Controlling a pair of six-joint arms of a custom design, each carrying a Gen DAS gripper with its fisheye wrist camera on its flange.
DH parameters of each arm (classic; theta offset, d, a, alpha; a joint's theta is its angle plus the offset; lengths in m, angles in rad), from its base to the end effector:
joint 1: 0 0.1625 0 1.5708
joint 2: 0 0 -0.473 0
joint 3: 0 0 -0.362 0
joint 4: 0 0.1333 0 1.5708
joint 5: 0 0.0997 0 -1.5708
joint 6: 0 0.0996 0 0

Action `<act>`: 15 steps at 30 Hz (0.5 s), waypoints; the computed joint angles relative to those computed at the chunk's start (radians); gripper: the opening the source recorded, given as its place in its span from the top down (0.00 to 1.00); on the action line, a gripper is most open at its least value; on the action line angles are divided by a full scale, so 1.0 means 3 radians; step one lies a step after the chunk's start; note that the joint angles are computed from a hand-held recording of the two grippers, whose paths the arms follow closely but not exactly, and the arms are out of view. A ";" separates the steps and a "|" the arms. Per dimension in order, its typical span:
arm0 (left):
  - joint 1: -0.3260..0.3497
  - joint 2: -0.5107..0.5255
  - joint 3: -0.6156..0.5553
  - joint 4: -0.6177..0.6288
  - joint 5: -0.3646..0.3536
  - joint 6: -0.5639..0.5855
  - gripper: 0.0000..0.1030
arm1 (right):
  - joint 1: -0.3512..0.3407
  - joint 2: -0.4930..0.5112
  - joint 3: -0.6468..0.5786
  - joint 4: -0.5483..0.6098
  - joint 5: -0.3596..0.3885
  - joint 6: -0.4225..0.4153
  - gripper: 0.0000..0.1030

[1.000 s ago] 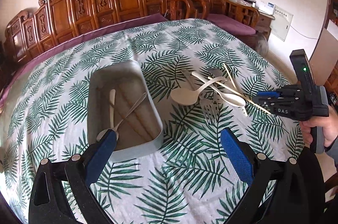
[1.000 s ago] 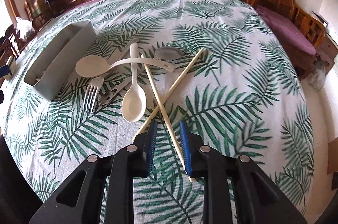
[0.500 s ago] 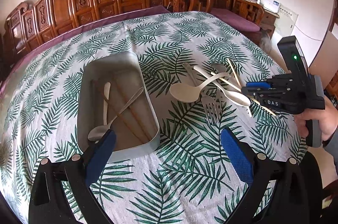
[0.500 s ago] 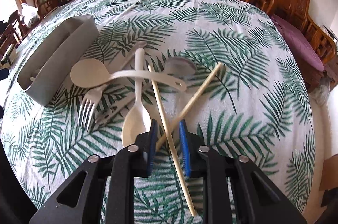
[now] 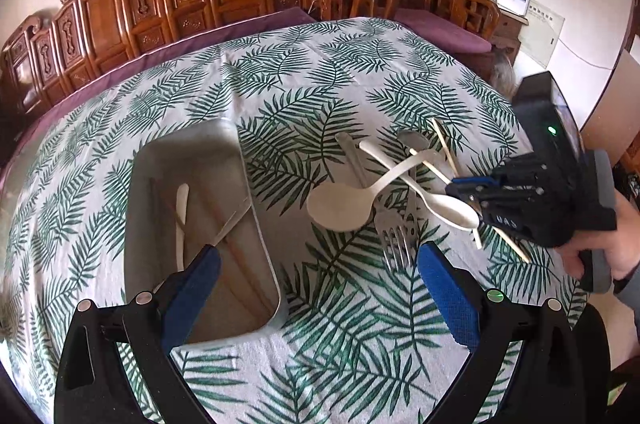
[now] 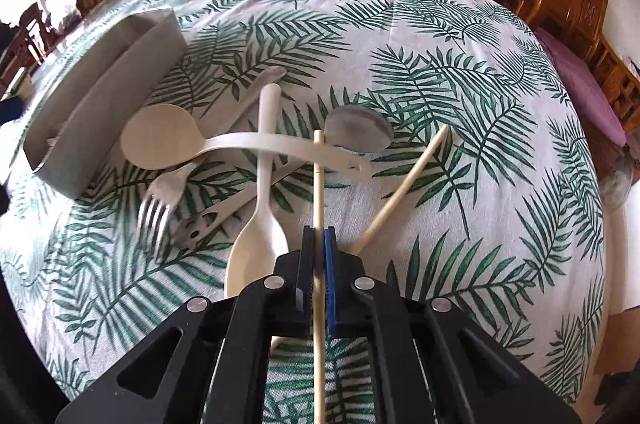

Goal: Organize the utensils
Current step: 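Grasp a wooden chopstick with the right tool while the left tool approaches the cream ladle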

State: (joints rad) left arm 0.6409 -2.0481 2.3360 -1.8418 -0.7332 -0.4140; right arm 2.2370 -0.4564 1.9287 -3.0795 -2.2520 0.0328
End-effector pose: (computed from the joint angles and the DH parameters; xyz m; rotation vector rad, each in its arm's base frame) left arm -0.0591 -0.3027 0.4115 0.6203 2.3159 -0.6485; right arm 0.4032 -0.3987 -0.0630 0.7607 -2.3728 0.3450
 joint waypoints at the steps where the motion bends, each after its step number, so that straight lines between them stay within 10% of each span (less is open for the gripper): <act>1: 0.0036 0.0047 -0.0001 -0.0083 -0.0006 0.0066 0.08 | 0.0003 -0.0031 0.0041 -0.0035 0.0044 0.0021 0.94; 15: 0.0401 0.0911 0.0033 -0.0967 -0.0122 0.0774 0.17 | 0.0094 -0.0470 0.0520 -0.0222 -0.0181 0.0526 0.94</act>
